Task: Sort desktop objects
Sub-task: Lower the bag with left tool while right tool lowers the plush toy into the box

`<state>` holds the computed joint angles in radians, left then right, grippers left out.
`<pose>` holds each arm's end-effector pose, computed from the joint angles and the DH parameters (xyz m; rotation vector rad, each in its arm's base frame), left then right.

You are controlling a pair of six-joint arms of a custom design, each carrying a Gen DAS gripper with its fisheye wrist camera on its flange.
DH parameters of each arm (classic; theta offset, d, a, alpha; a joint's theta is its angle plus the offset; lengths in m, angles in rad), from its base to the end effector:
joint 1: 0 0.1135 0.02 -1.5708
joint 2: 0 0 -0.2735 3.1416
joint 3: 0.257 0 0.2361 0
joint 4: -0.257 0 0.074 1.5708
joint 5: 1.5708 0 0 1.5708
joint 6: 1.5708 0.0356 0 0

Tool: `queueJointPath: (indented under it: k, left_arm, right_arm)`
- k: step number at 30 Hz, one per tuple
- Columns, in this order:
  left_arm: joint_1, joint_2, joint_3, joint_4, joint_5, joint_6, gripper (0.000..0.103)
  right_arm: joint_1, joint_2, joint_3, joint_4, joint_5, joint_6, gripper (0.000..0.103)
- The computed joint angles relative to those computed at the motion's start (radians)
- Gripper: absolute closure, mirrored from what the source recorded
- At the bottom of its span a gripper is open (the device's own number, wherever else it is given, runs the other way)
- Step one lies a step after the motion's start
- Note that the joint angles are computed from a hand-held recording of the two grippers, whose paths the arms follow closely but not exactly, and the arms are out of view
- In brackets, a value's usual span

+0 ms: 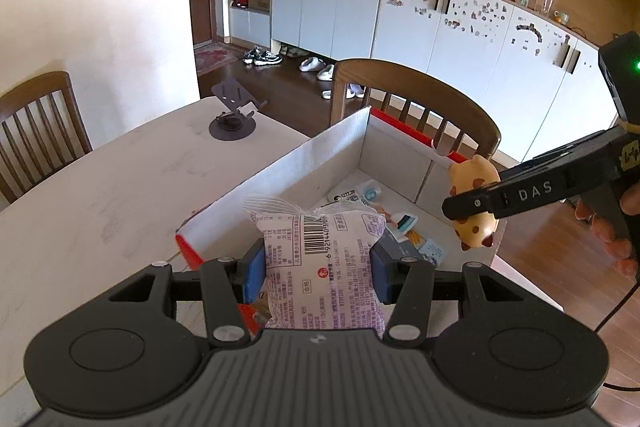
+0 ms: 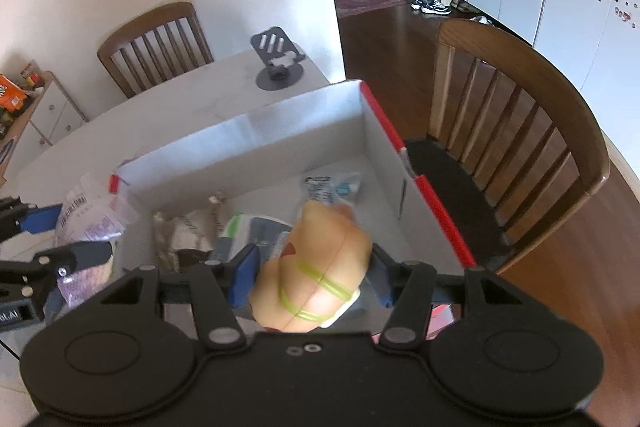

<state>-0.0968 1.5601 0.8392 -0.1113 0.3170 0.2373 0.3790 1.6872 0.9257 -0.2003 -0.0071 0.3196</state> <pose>0.2983 -0.0401 0.2016 0.5381 2.3100 -0.3132 0.2983 0.1191 0.1811 -0.0788 2.5560 0.2836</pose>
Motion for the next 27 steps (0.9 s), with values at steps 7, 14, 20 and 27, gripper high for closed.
queueJointPath:
  k: [7,14,20,27]
  left_arm:
    - [-0.034,0.060,0.018,0.048,-0.059,0.006,0.052]
    - [-0.073,0.134,0.066,0.055,-0.131,0.012,0.052]
    - [-0.104,0.187,0.104,0.047,-0.178,0.036,0.052]
    - [-0.126,0.246,0.145,0.028,-0.202,0.065,0.052]
  right_arm:
    - [-0.040,0.055,0.026,0.007,-0.003,-0.045,0.046]
    - [-0.047,0.128,0.069,-0.007,0.008,-0.094,0.046]
    - [-0.051,0.193,0.102,-0.009,0.015,-0.131,0.046]
    - [-0.041,0.252,0.130,-0.002,0.021,-0.173,0.046]
